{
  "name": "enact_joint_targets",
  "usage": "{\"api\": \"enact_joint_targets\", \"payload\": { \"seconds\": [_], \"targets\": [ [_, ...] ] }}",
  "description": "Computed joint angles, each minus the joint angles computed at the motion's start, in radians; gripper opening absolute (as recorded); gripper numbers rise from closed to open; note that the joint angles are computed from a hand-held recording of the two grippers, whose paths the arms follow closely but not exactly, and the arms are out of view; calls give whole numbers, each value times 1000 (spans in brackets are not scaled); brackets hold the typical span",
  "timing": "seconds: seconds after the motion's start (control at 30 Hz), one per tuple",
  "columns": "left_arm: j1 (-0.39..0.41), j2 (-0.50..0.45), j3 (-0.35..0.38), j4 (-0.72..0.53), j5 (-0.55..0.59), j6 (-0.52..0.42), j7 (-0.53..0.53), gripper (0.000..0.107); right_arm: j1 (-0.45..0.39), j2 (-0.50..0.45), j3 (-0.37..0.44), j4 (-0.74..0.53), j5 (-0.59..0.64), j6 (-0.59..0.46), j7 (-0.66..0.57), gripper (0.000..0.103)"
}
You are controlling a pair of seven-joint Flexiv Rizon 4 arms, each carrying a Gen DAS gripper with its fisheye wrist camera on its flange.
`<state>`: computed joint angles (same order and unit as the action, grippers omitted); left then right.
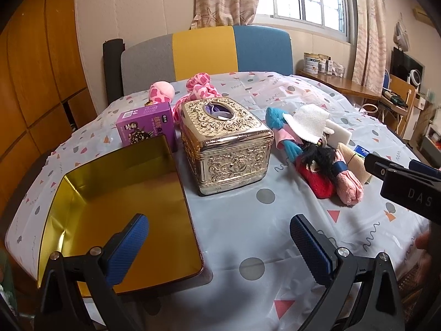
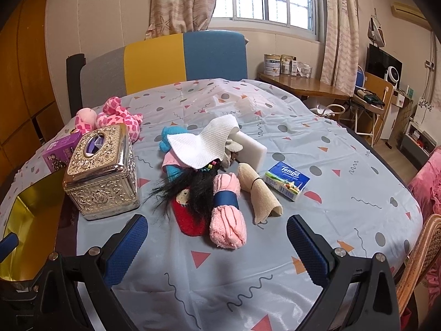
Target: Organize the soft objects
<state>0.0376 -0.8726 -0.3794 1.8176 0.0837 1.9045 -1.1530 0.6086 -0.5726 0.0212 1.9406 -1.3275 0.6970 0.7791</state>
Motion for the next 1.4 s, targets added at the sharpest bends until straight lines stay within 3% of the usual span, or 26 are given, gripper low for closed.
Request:
{"api": "enact_joint_targets", "payload": {
  "seconds": [0.67,0.8,0.97,1.13,1.23,1.4],
  "targets": [
    [-2,0,-4,2,7,-10,16,103,-34,50,2,47,-21,-33,22,103],
    [36,-9,-52,5,28,-28,36,103,-74,80,1,82,-44,-27,47,103],
    [95,-25,-132,9,47,-79,80,103,-138,101,1,126,-48,-8,100,103],
    [113,-37,-172,13,33,-124,135,103,-202,117,0,181,-93,89,239,103],
    [92,-34,-164,2,-1,-183,177,102,-214,122,6,195,-107,98,280,103],
    [99,-37,-215,-12,-56,-263,264,103,-255,135,7,226,-169,156,394,103]
  ]
}}
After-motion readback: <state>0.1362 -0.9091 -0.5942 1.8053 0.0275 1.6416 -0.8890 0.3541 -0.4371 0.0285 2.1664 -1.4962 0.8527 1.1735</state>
